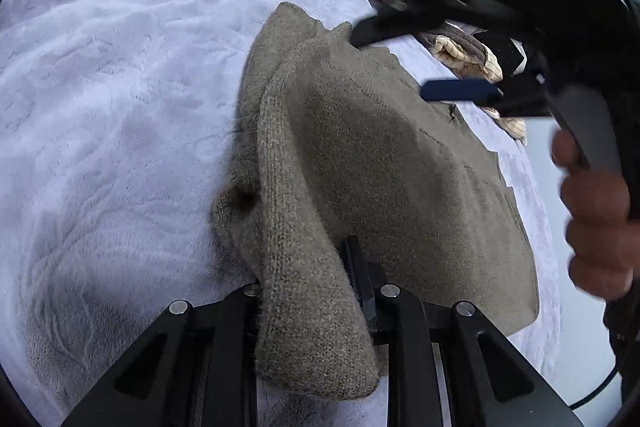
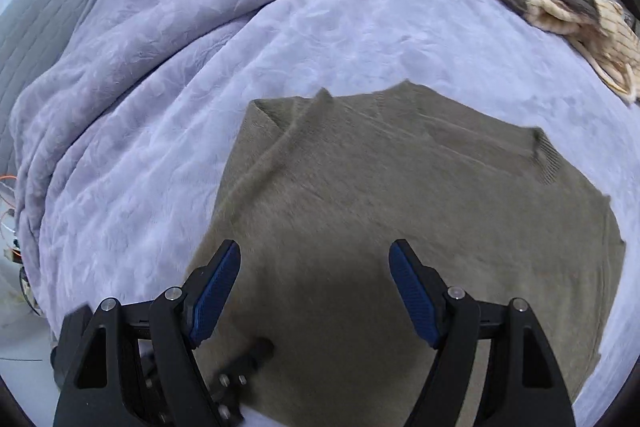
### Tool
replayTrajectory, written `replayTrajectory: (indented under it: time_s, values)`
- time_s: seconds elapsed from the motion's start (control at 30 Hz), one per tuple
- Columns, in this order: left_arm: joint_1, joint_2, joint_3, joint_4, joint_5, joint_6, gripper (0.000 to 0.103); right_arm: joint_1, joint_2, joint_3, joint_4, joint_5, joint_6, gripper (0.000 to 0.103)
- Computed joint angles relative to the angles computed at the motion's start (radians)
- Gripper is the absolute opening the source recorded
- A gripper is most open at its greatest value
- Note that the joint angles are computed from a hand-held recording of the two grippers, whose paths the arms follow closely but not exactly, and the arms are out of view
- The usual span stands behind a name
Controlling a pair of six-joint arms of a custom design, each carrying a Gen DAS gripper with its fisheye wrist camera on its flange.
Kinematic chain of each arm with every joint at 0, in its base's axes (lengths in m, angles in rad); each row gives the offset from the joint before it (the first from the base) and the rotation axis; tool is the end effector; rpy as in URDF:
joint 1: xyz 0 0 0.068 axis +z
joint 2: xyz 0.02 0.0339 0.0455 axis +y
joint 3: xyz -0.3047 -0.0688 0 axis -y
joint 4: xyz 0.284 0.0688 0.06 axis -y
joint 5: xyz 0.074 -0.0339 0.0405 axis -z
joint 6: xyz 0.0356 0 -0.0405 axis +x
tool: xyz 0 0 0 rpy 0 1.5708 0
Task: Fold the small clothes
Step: 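Grasp the sweater side edge with both grippers, one above the other, then hold the side edge with both grippers and fold it across the sweater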
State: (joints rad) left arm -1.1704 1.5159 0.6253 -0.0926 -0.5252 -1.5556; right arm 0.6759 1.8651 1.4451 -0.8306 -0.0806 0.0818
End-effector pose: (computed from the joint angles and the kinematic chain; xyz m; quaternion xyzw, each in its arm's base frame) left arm 0.1282 -0.2570 0.1475 -0.2507 0.8929 -0.2224 0.3008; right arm 0.3310 0.2691 0.2402 -0.2949 0.9413 0.0959 0.1333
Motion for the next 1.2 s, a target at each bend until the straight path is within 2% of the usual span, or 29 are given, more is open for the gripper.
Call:
replayTrajectory:
  time_s: [0.07, 0.17, 0.2, 0.27, 0.33, 0.4, 0.43, 0.47, 0.57, 0.73, 0.83, 0.9, 0.93, 0.97, 1.0, 1.03, 1.07, 1.1, 1.13, 1.2]
  values:
    - [-0.003, 0.006, -0.002, 0.010, -0.014, 0.006, 0.024, 0.039, 0.116, 0.137, -0.037, 0.026, 0.055, 0.080]
    - [-0.011, 0.009, -0.002, 0.007, -0.032, 0.006, 0.024, 0.065, 0.287, 0.348, -0.173, -0.066, 0.081, 0.080]
    - [-0.012, 0.016, 0.008, -0.004, -0.039, 0.010, 0.024, 0.080, 0.326, 0.395, -0.207, -0.047, 0.082, 0.080]
    - [-0.015, 0.028, 0.027, -0.032, -0.051, 0.016, 0.024, 0.124, 0.412, 0.490, -0.283, 0.083, 0.086, 0.081]
    - [-0.016, 0.034, 0.044, -0.059, -0.055, 0.015, 0.024, 0.145, 0.439, 0.504, -0.292, 0.143, 0.086, 0.079]
    - [-0.004, 0.042, 0.061, -0.068, -0.044, 0.023, 0.024, 0.155, 0.416, 0.469, -0.260, 0.189, 0.076, 0.059]
    - [0.001, 0.037, 0.063, -0.068, -0.038, 0.025, 0.024, 0.151, 0.403, 0.454, -0.250, 0.200, 0.067, 0.037]
    - [-0.003, 0.029, 0.063, -0.075, -0.034, 0.018, 0.024, 0.137, 0.387, 0.437, -0.237, 0.184, 0.054, 0.023]
    - [0.007, 0.021, 0.099, -0.133, -0.016, 0.025, 0.020, 0.076, 0.334, 0.380, -0.198, 0.067, 0.024, 0.019]
    - [0.022, 0.040, 0.192, -0.276, 0.022, 0.040, 0.015, 0.040, 0.249, 0.277, -0.120, -0.010, -0.011, 0.018]
    - [0.033, 0.103, 0.275, -0.352, 0.023, 0.064, 0.015, 0.017, 0.260, 0.290, -0.150, -0.041, 0.006, 0.019]
    - [0.046, 0.128, 0.291, -0.355, 0.040, 0.073, 0.015, 0.010, 0.298, 0.326, -0.182, -0.061, 0.025, 0.028]
    - [0.057, 0.151, 0.313, -0.352, 0.046, 0.082, 0.015, 0.016, 0.322, 0.349, -0.200, -0.051, 0.020, 0.051]
    - [0.061, 0.153, 0.313, -0.345, 0.048, 0.085, 0.015, 0.025, 0.339, 0.362, -0.214, -0.036, 0.011, 0.069]
    - [0.062, 0.150, 0.311, -0.341, 0.048, 0.086, 0.015, 0.039, 0.349, 0.368, -0.201, -0.007, 0.007, 0.068]
    - [0.063, 0.147, 0.307, -0.336, 0.049, 0.085, 0.015, 0.056, 0.346, 0.355, -0.177, 0.040, 0.000, 0.055]
    - [0.067, 0.149, 0.307, -0.333, 0.052, 0.087, 0.015, 0.070, 0.346, 0.345, -0.165, 0.086, -0.014, 0.035]
    - [0.068, 0.147, 0.304, -0.326, 0.054, 0.086, 0.015, 0.075, 0.353, 0.344, -0.166, 0.115, -0.030, 0.032]
    - [0.052, 0.131, 0.296, -0.335, 0.046, 0.069, 0.015, 0.072, 0.354, 0.343, -0.166, 0.112, -0.037, 0.025]
    - [0.039, 0.097, 0.276, -0.345, 0.037, 0.054, 0.015, 0.046, 0.330, 0.333, -0.158, 0.055, -0.047, 0.020]
